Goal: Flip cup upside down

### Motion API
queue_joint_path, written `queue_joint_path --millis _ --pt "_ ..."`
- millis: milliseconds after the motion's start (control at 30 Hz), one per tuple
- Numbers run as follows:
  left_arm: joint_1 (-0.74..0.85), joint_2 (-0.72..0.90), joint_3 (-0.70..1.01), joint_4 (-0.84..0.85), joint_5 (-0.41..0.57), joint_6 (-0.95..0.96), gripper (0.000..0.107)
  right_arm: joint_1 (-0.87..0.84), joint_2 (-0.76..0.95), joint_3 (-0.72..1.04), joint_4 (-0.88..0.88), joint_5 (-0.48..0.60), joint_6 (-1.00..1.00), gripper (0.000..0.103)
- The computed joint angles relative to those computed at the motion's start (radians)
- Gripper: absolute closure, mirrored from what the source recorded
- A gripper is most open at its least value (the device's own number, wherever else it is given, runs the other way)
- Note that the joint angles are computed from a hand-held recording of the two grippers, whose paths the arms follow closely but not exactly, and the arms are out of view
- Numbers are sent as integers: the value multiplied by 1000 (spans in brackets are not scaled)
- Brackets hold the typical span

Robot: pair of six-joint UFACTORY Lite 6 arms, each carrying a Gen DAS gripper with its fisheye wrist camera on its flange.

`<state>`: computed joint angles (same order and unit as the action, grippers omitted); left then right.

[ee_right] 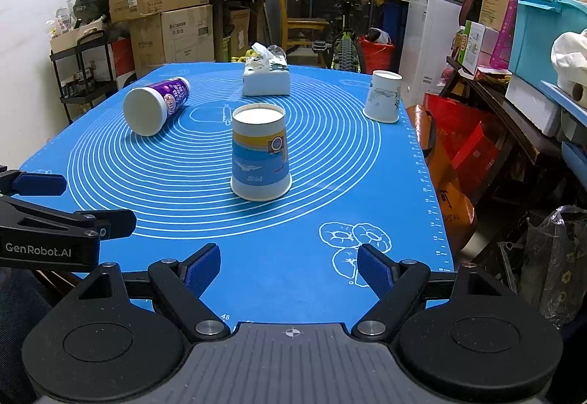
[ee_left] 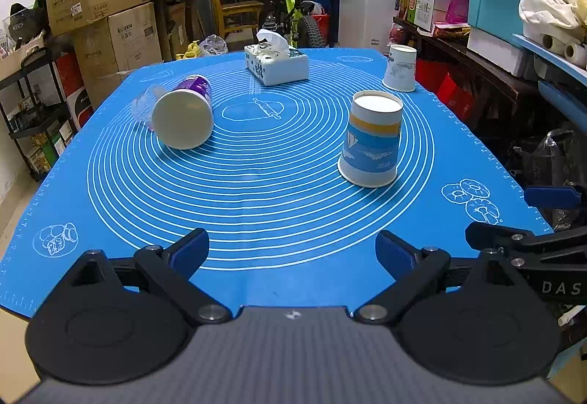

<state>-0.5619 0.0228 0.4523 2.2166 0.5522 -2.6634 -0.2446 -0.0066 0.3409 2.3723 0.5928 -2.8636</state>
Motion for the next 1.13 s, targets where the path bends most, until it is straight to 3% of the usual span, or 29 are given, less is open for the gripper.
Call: queue_joint_path --millis 1133 --pt "-14 19 13 -21 14 18 10 -4 -5 -8 -11 -3 5 19"
